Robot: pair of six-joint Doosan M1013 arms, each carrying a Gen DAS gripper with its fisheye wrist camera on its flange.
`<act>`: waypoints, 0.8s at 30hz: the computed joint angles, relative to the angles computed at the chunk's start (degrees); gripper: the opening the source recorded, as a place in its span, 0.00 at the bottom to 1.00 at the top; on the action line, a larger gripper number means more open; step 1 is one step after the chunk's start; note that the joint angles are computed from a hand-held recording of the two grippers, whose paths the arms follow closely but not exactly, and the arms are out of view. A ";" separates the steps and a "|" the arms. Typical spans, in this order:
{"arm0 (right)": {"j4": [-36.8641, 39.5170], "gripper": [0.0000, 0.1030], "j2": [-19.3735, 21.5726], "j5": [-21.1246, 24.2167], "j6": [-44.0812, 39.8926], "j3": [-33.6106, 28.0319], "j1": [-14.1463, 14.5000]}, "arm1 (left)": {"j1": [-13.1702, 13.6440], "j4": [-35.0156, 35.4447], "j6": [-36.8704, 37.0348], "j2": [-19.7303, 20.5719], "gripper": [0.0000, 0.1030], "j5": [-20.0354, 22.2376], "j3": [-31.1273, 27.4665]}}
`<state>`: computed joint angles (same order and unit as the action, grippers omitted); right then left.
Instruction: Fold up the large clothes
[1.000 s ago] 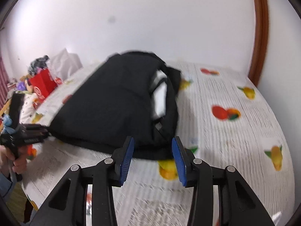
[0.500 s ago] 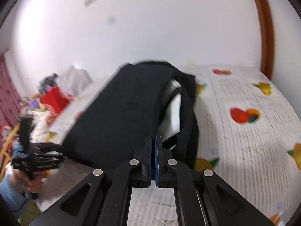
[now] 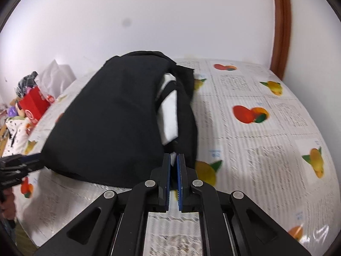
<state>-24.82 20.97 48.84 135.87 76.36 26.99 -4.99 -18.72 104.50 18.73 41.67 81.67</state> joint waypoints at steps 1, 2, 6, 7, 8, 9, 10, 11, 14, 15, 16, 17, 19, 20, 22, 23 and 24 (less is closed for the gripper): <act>0.03 0.06 -0.19 0.10 0.13 0.26 -0.05 | 0.15 -1.36 1.12 -0.52 0.35 -0.24 0.40; 0.37 0.06 -0.38 0.33 0.11 0.44 -0.10 | 0.25 -2.44 2.09 -1.02 0.35 -0.43 0.77; -1.46 0.06 -1.07 0.67 1.17 0.50 0.34 | 0.05 -3.69 3.50 -1.82 0.38 -0.70 0.69; -2.20 0.07 -1.21 0.36 1.60 0.39 0.49 | -0.18 -2.92 3.17 -1.78 0.38 -1.10 0.42; -2.51 0.11 -1.23 0.10 1.85 0.21 0.58 | -0.38 -1.90 2.44 -1.35 0.39 -1.42 -0.16; -2.68 0.13 -1.08 0.13 1.86 -0.14 0.61 | -0.53 -0.93 1.49 -1.00 0.39 -1.66 -0.63; -2.86 0.15 -0.87 0.40 1.82 -0.56 0.68 | -0.63 0.02 0.38 -0.45 0.39 -1.75 -1.30; -2.90 0.15 -0.64 0.66 1.75 -0.96 0.74 | -0.66 0.46 -0.42 0.03 0.39 -1.67 -1.90; -2.81 0.15 0.44 2.26 2.15 -2.56 0.67 | -0.81 2.23 -2.87 1.52 0.39 -1.25 -3.56; -2.85 0.15 1.03 3.35 2.46 -3.31 0.61 | -0.93 3.18 -3.84 2.06 0.39 -1.02 -4.14; -2.87 0.15 1.50 4.39 2.77 -3.86 0.52 | -0.96 3.58 -4.41 2.59 0.39 -0.61 -4.70; -2.76 0.15 1.77 5.00 2.89 -4.12 0.42 | -0.96 3.59 -4.78 3.08 0.39 -0.12 -5.20; -1.70 0.15 2.57 6.56 2.62 -4.80 0.03 | -0.93 3.36 -5.19 3.78 0.39 0.75 -5.85; -1.48 0.15 2.78 7.11 2.68 -4.90 -0.07 | -0.88 3.12 -5.27 4.10 0.39 1.25 -6.19; -0.75 0.15 3.02 7.85 2.79 -4.92 -0.30 | -0.85 2.85 -5.19 4.34 0.39 1.60 -6.45; -0.61 0.15 3.02 7.93 2.83 -4.87 -0.32 | -0.87 2.85 -5.21 4.34 0.40 1.61 -6.48; -0.65 0.15 3.01 8.03 2.87 -4.86 -0.28 | -0.91 3.10 -5.52 4.31 0.40 1.65 -6.51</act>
